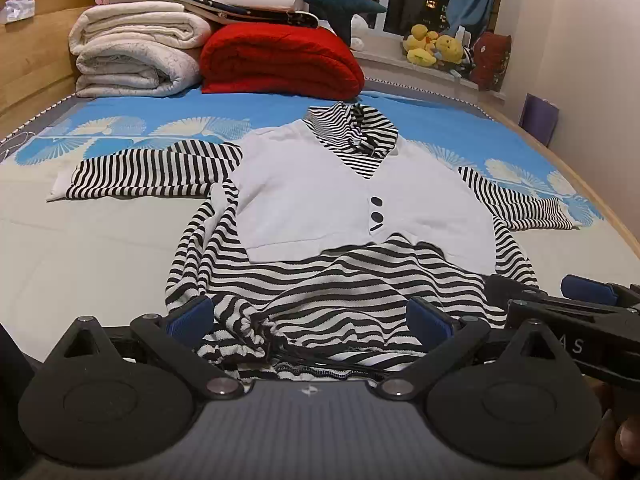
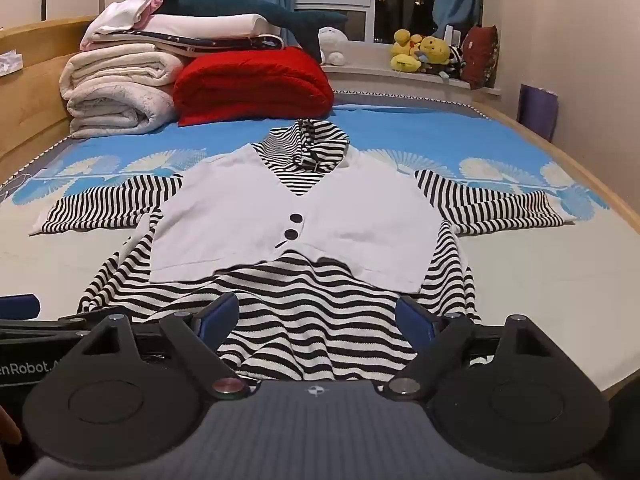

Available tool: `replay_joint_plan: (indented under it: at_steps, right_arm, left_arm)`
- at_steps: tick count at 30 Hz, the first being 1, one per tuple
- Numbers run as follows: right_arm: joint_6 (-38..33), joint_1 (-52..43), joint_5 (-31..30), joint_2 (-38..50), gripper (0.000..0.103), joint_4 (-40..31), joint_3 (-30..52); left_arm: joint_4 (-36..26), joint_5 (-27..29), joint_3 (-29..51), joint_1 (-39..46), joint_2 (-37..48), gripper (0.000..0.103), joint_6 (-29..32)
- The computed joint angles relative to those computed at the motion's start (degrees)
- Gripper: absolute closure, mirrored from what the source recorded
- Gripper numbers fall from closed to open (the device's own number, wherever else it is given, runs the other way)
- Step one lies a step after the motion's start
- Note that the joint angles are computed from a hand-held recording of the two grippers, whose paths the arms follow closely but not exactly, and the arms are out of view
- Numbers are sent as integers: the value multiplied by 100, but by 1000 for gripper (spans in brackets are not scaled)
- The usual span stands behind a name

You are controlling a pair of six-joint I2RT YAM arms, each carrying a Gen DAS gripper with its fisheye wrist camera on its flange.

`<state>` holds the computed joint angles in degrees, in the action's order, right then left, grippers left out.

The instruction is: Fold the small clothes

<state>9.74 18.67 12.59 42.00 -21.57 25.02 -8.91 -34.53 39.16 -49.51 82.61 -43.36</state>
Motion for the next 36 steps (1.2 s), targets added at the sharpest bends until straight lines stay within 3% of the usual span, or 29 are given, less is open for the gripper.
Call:
replay_joint_plan:
  at_steps: [36]
  right_arm:
    - [-121,-279,-249,-83,17,48,-64]
  left_arm:
    - [52,-34,12,-30,73,1,12]
